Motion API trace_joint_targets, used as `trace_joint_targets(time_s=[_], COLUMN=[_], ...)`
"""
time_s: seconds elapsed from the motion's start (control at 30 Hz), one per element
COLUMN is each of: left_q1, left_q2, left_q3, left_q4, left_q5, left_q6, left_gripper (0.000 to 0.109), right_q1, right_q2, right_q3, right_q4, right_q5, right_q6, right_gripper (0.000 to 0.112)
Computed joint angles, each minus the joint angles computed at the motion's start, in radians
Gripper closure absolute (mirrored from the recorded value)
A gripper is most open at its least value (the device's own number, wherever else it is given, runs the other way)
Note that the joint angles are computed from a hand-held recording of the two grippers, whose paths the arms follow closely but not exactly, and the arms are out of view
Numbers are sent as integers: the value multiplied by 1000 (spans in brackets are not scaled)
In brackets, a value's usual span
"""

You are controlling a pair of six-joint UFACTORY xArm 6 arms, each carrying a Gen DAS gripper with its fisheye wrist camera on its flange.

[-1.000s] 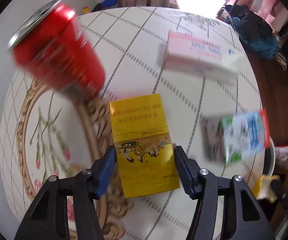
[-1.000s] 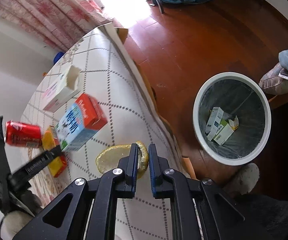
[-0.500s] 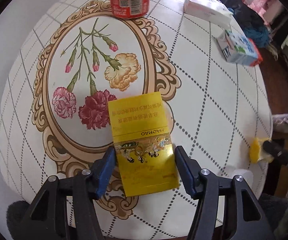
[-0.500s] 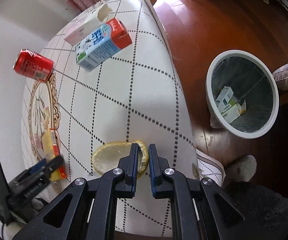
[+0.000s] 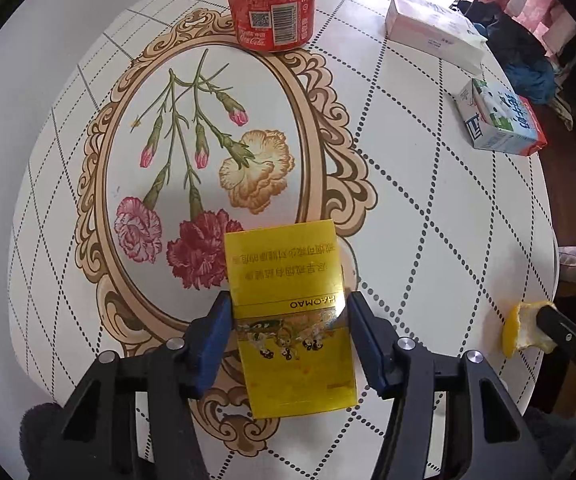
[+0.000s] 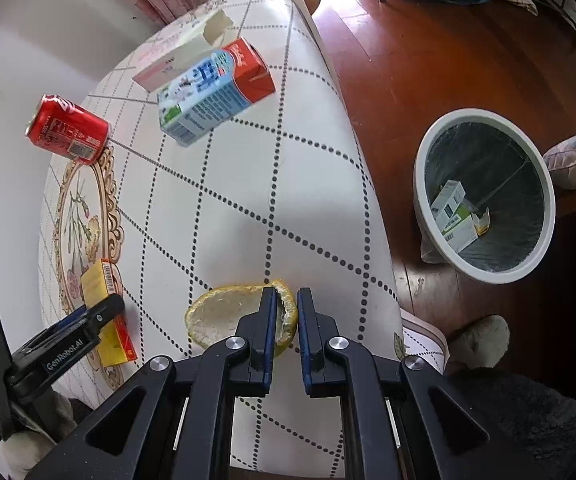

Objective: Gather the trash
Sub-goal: 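Carry both items over the bin and open both grippers to drop them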

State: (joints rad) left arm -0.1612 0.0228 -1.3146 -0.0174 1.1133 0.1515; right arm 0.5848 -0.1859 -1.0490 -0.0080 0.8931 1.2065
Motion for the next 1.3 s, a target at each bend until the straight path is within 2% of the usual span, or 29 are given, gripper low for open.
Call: trace_joint_targets(time_s=[0.03, 0.27, 0.47, 0.67, 0.77, 0.9, 1.07, 1.3], left_q1=[-38, -96, -194, -310, -381, -470, -545, -584], left_q2=[-13, -111, -126, -28, 35, 143, 294, 472], left_q3=[19, -18, -103, -219, -261, -352, -492, -674], left_q4=[9, -48, -146, -242, -253, -267, -276, -282], left_q5=[-19, -22, 0, 16, 3, 33, 92, 171], left_q6=[-38, -6, 35, 56, 54, 37, 18, -4], left_gripper=[55, 55, 55, 55, 55, 55, 55, 54], right_q1=[1, -18, -64, -157, -236, -371, -528, -652], right_q2=[-4, -90, -238, -408, -490, -568, -631, -644], right_q3=[0, 33, 64, 112, 162, 252, 378, 497], right_q4=[-8, -74, -173, -246, -249, -224, -172, -135], right_q5=[0, -5, 73, 203, 264, 307, 313, 253], right_q6=[6, 58, 88, 65, 23, -58, -167, -237], right_gripper=[102, 102, 102, 102, 102, 102, 102, 102])
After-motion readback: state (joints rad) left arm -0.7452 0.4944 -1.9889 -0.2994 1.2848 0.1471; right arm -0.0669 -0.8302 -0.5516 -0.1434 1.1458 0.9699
